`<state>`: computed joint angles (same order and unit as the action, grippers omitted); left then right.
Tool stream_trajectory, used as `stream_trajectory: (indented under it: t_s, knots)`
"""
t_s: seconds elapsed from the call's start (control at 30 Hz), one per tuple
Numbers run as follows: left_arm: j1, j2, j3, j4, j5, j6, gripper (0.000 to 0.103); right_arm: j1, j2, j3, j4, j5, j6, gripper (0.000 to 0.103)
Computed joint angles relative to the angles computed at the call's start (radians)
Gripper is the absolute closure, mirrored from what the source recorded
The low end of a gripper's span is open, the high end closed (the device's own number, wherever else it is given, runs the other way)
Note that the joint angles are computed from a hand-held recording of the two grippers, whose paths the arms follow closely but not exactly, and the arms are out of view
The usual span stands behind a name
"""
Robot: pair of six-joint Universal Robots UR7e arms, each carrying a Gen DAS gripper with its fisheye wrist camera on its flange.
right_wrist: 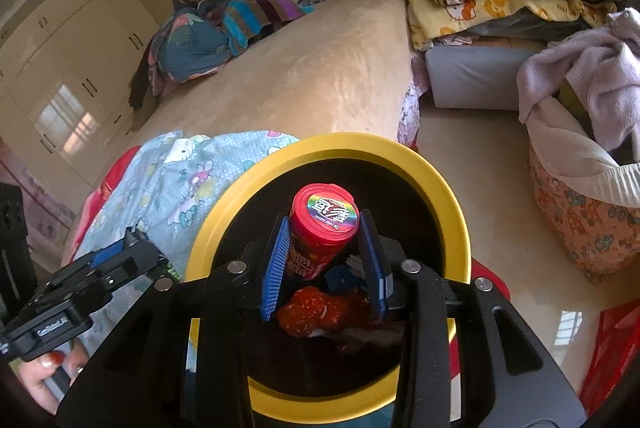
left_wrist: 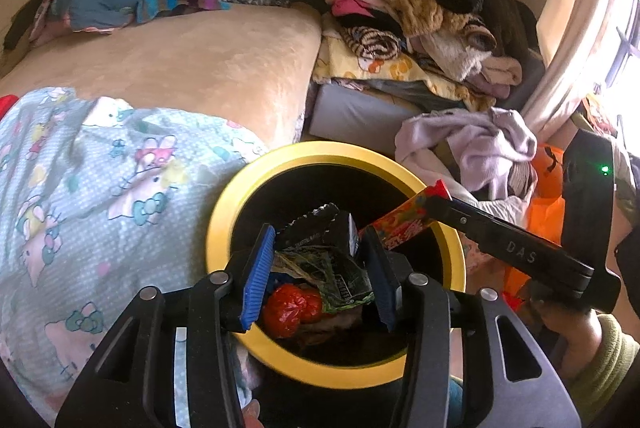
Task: Collect trash
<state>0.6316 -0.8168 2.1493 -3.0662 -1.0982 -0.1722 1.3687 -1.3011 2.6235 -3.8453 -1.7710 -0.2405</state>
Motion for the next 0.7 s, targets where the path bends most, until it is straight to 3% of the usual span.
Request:
stream_trajectory:
  t_s: [0.1,0.17,0.33,0.53,0.7]
  knots:
    - [0.004,0.018,-0.020,0.016,-0.004,0.010,0.052,-0.011,-0.010,0.008,0.006,0.007,-0.002,0.073]
    - [0.003,0.023,-0.026,0.023,0.000,0.007,0.036,-0.012,-0.014,0.016,-0.008,-0.004,-0.002,0.061]
    - [-0.014,0.010,0.001,0.013,0.038,-0.006,0.014,0.005,-0.025,0.042,-0.053,-0.042,0.000,0.046]
    - [-0.051,-0.046,0.087,-0.041,0.133,-0.040,0.007,0.074,0.036,0.078,-0.210,-0.102,-0.059,0.021]
    - [-0.084,-0.122,0.184,-0.114,0.207,-0.077,0.007,0.167,0.174,0.108,-0.456,-0.145,-0.118,0.011]
